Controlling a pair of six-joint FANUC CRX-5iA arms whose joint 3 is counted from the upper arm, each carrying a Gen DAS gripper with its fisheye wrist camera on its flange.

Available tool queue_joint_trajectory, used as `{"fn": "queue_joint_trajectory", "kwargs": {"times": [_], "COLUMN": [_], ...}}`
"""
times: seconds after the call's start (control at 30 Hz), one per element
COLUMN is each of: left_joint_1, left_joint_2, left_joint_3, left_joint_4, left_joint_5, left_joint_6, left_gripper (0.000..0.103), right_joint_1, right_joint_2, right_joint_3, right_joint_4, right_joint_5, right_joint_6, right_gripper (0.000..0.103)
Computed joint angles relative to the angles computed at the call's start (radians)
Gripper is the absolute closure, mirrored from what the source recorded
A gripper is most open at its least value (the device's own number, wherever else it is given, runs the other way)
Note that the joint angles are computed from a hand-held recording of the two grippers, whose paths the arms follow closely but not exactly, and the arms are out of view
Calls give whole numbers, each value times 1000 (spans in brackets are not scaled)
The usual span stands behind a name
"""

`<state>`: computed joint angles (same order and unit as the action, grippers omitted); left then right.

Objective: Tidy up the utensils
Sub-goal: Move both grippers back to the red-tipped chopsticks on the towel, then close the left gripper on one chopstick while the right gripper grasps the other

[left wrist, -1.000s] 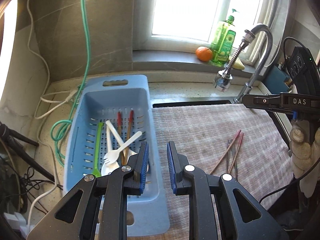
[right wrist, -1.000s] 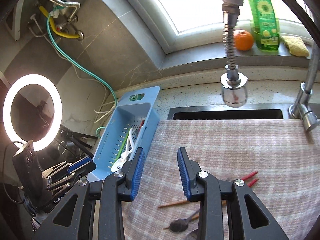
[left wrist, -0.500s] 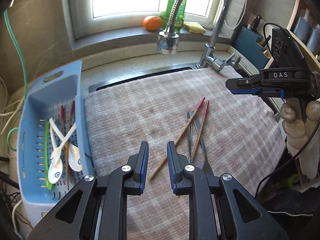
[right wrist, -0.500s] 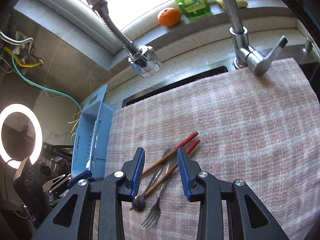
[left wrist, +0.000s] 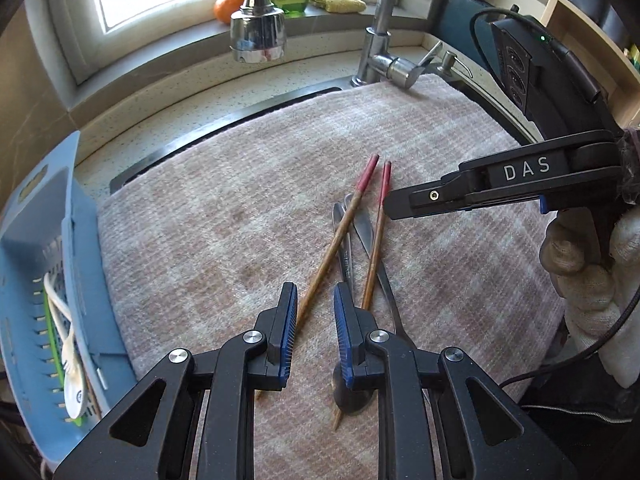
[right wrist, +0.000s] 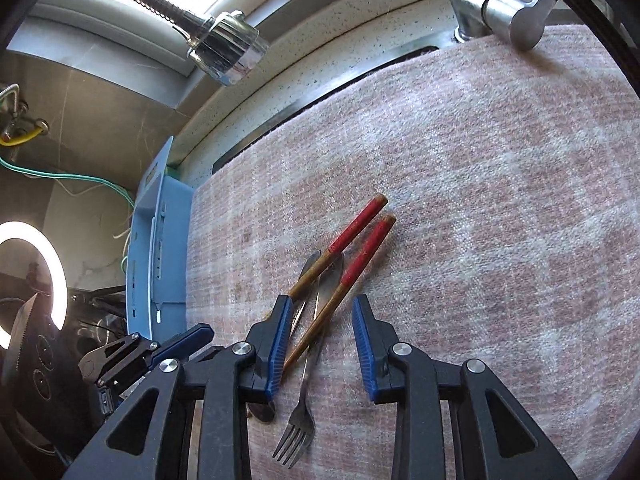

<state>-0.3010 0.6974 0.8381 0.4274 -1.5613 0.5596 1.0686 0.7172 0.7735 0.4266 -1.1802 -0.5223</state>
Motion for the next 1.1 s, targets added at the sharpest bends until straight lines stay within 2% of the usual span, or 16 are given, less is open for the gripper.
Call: {"fn": "queue_joint_trajectory", "kwargs": {"times": [0.27, 0.4, 0.53, 0.63, 0.73, 0.83, 1.1], "left_joint_1": [-42, -54, -67, -68, -62, -55, -21], "left_joint_2": [42, 66, 97, 115, 116, 108, 74], "left_joint_3": [55, 84, 118, 137, 138, 126, 63], "left_joint_4": [-67, -85, -89, -77, -75, -79, -73], "left_joint_5": [-21, -30, -43, -55, -50, -39, -2], "left_joint_6": [-18, -13, 5, 15, 20, 34, 78], "left_gripper": [86, 86, 86, 86, 94, 98, 98], "right_joint_1": [-15, -22, -28, -29, -30, -30, -15], "right_joint_2": [30, 78, 132, 142, 152, 140, 45], "right_joint_3": [37, 120, 221, 236, 255, 229, 46], "right_joint_4": [-47, -68, -84, -84, -84, -77, -15], "right_joint_5": [1, -45, -109, -117, -128, -107, -12], "right_joint_6": [-13, 8, 43, 50, 57, 45, -64], "right_gripper": [79, 81, 89, 90, 91, 91, 93]}}
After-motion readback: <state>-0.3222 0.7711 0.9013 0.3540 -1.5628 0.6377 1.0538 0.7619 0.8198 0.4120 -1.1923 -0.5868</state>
